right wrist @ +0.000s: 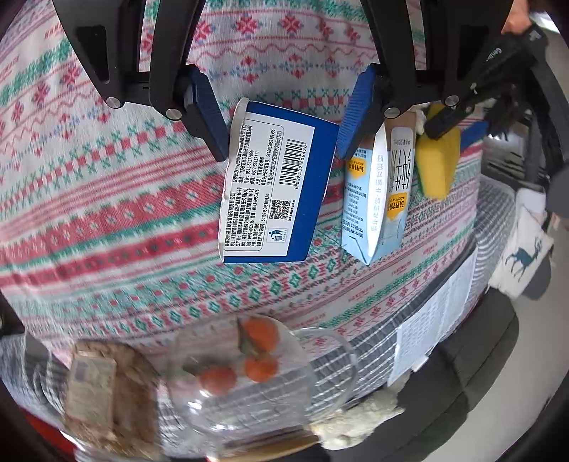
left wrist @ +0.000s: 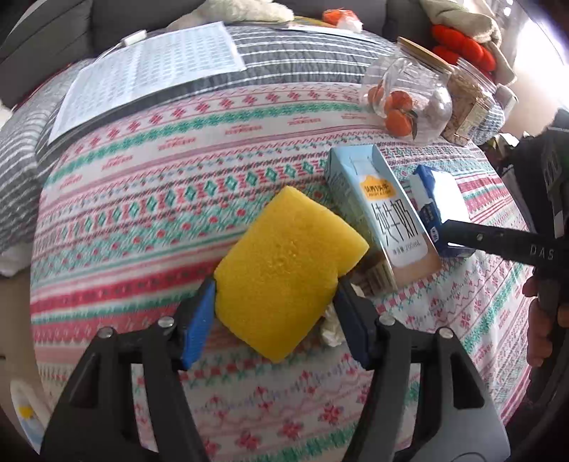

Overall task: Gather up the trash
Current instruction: 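Grasp yellow sponge with left tool while right tool grasps blue box, then drop sponge into bin with left tool while right tool drops blue box in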

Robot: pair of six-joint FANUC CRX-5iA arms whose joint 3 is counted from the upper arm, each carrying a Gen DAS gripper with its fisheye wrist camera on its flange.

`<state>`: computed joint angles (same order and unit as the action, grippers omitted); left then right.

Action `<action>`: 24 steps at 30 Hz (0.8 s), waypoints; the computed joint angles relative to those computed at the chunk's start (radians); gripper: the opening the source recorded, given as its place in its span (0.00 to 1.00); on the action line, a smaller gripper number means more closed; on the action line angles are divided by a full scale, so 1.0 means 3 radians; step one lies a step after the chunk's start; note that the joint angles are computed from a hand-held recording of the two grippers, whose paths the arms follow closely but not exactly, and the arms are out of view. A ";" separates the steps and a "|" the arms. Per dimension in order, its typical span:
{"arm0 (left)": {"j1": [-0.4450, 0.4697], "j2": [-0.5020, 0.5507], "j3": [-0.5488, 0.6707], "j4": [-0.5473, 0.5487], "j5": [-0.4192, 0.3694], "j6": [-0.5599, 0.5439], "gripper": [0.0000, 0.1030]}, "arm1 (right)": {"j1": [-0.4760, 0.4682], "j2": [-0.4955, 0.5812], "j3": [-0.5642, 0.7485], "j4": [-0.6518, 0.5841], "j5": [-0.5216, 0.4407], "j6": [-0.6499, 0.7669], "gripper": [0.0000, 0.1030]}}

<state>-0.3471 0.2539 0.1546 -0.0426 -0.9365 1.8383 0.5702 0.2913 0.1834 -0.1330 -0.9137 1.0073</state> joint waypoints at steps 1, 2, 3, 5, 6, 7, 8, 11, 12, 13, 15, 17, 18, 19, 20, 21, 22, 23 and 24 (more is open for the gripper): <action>0.0000 -0.0024 -0.0014 0.0004 -0.0019 0.0041 0.62 | -0.0018 -0.0014 0.0000 -0.0039 -0.0023 -0.0005 0.62; -0.0001 -0.0053 -0.0033 0.0004 -0.0037 0.0084 0.62 | -0.0045 -0.0040 -0.0007 -0.0090 -0.0053 -0.0014 0.43; -0.0007 -0.0084 -0.0051 -0.0010 -0.0053 0.0128 0.62 | -0.0078 -0.0062 -0.0005 -0.0184 -0.0058 0.0047 0.36; -0.0020 -0.0119 -0.0047 -0.0063 -0.0117 0.0213 0.62 | -0.0164 -0.0122 0.0011 -0.0401 -0.0089 0.0123 0.31; -0.0028 -0.0146 -0.0054 -0.0084 -0.0149 0.0269 0.62 | -0.0159 -0.0163 -0.0020 -0.0377 -0.0091 0.0105 0.30; -0.0027 -0.0184 -0.0085 -0.0075 -0.0151 0.0310 0.61 | -0.0135 -0.0199 -0.0056 -0.0300 -0.0091 0.0076 0.30; -0.0025 -0.0229 -0.0125 -0.0052 -0.0145 0.0333 0.61 | -0.0100 -0.0238 -0.0100 -0.0203 -0.0089 0.0030 0.29; -0.0054 -0.0321 -0.0145 -0.0100 -0.0206 0.0441 0.61 | -0.0076 -0.0330 -0.0198 -0.0113 -0.0088 0.0005 0.30; -0.0068 -0.0360 -0.0148 -0.0132 -0.0233 0.0492 0.61 | -0.0062 -0.0349 -0.0225 -0.0073 -0.0079 -0.0034 0.32; -0.0075 -0.0394 -0.0159 -0.0152 -0.0248 0.0537 0.61 | -0.0042 -0.0372 -0.0269 -0.0004 -0.0073 -0.0091 0.34; -0.0068 -0.0468 -0.0197 -0.0170 -0.0263 0.0642 0.61 | -0.0011 -0.0382 -0.0309 0.0138 -0.0109 -0.0215 0.66; -0.0037 -0.0536 -0.0248 -0.0157 -0.0281 0.0728 0.61 | 0.0026 -0.0412 -0.0390 0.0313 -0.0059 -0.0387 0.73; -0.0020 -0.0569 -0.0276 -0.0149 -0.0288 0.0759 0.61 | 0.0043 -0.0420 -0.0413 0.0385 -0.0054 -0.0438 0.73; 0.0001 -0.0602 -0.0308 -0.0140 -0.0295 0.0785 0.61 | 0.0059 -0.0427 -0.0430 0.0444 -0.0063 -0.0470 0.73; 0.0017 -0.0628 -0.0330 -0.0135 -0.0307 0.0796 0.61 | 0.0087 -0.0422 -0.0438 0.0523 -0.0069 -0.0503 0.73; 0.0034 -0.0658 -0.0355 -0.0135 -0.0321 0.0809 0.61 | 0.0114 -0.0429 -0.0460 0.0581 -0.0069 -0.0531 0.73; 0.0051 -0.0687 -0.0377 -0.0152 -0.0332 0.0833 0.61 | 0.0149 -0.0420 -0.0470 0.0663 -0.0079 -0.0557 0.73; 0.0064 -0.0714 -0.0392 -0.0188 -0.0352 0.0871 0.61 | 0.0186 -0.0395 -0.0458 0.0736 -0.0102 -0.0566 0.73; 0.0075 -0.0738 -0.0403 -0.0217 -0.0372 0.0906 0.61 | 0.0220 -0.0335 -0.0399 0.0782 -0.0133 -0.0558 0.73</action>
